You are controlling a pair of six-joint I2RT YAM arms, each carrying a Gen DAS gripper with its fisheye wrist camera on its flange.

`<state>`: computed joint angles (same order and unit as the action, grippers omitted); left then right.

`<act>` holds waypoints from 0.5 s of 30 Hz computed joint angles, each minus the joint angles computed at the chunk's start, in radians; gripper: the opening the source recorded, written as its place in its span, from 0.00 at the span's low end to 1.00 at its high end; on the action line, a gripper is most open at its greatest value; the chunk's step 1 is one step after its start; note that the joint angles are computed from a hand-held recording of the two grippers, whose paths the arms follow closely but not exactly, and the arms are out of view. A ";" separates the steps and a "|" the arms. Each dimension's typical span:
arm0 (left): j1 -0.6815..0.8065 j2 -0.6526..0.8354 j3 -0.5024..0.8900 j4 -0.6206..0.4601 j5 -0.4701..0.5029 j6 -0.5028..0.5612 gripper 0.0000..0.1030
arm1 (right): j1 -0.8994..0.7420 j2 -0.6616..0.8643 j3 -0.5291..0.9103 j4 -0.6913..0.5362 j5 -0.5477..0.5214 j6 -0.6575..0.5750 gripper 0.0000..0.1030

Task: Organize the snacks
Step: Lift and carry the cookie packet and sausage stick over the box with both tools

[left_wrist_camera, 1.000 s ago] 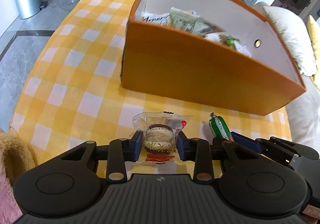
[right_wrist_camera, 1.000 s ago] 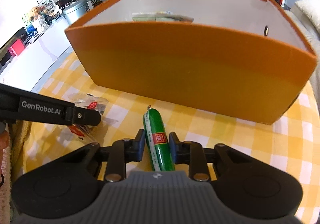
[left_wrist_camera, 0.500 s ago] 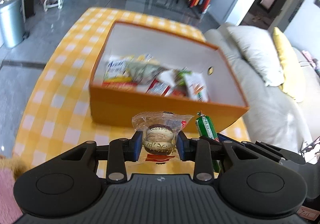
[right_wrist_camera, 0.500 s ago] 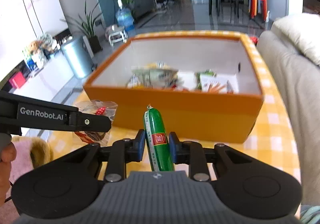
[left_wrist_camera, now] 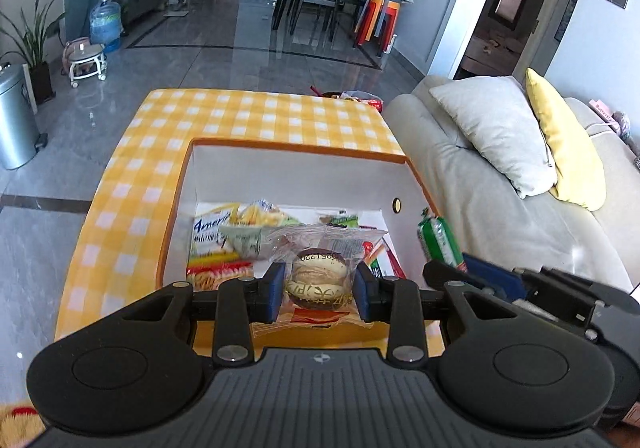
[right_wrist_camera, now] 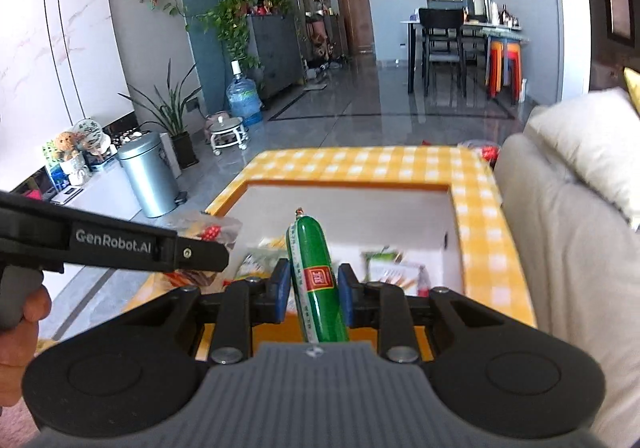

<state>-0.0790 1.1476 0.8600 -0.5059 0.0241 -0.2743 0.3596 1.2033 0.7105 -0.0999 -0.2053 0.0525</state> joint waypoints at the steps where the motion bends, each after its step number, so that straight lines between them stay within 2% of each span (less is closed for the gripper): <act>1: -0.004 0.024 0.016 0.004 -0.006 0.003 0.38 | 0.000 0.019 0.013 0.007 0.009 -0.006 0.21; 10: -0.030 0.211 0.126 0.021 -0.032 0.094 0.38 | -0.058 0.253 0.226 -0.031 0.029 -0.111 0.21; 15: -0.028 0.332 0.183 0.030 -0.007 0.171 0.38 | -0.056 0.400 0.347 -0.074 0.048 -0.179 0.21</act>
